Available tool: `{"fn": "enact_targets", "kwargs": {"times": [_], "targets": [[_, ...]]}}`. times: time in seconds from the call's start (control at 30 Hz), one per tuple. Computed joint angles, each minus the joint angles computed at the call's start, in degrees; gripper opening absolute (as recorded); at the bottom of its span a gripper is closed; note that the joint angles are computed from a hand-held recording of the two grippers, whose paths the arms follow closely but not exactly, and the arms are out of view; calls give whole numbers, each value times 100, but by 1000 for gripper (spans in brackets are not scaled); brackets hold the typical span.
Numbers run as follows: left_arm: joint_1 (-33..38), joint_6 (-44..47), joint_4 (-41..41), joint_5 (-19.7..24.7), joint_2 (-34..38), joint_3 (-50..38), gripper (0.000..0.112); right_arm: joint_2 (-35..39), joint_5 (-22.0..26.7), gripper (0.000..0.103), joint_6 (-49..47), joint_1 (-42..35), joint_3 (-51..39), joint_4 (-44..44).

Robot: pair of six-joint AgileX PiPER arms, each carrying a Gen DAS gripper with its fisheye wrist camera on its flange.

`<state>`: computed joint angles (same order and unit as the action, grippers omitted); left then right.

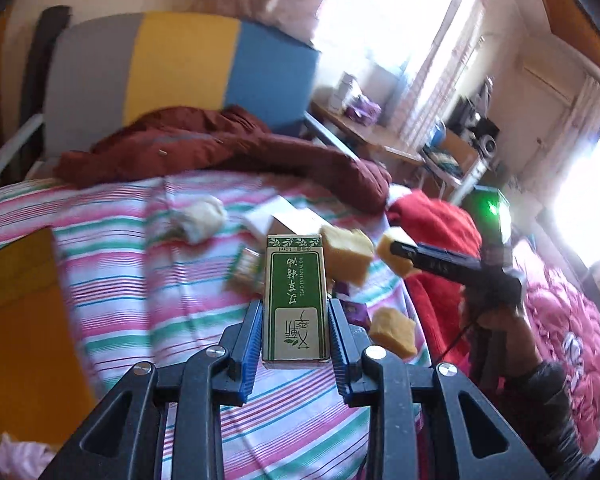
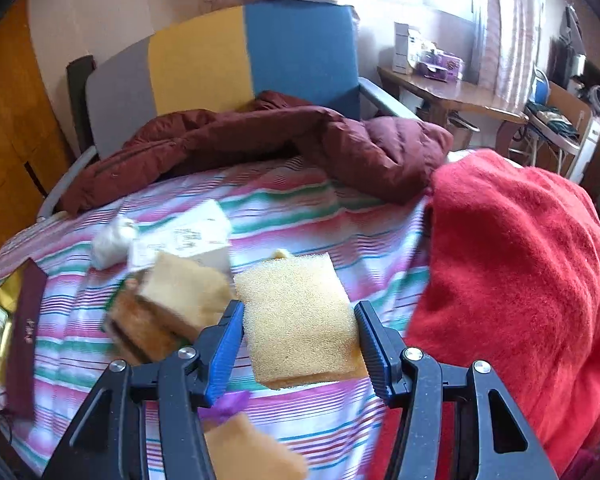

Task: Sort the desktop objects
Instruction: 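Grasp the green-labelled box with the left tool while the right tool grasps a sponge, then lower the green box and sponge into the gold tray and release both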

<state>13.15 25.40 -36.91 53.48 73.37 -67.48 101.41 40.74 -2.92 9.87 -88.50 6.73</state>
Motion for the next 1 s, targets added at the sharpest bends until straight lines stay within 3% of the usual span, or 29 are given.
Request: {"fn": "enact_targets", "kwargs": {"times": [0.2, 0.37, 0.47, 0.6, 0.87, 1.0], "targets": [[1325, 578, -451, 589, -410, 127, 30, -384, 143, 57, 115, 689, -98, 190], [2975, 1394, -669, 1135, -368, 201, 30, -377, 219, 57, 215, 1699, -417, 381], [3943, 1838, -733, 1228, -187, 215, 30, -143, 284, 57, 206, 2338, -736, 551], [4908, 2246, -617, 972, 217, 102, 30, 452, 450, 57, 313, 3156, -1386, 615], [5403, 2454, -399, 619, 1262, -421, 30, 2191, 1203, 57, 600, 4177, -3413, 1305], [5376, 2400, -286, 419, 1622, -485, 31, 3382, 1913, 57, 1375, 4563, -5213, 1146]]}}
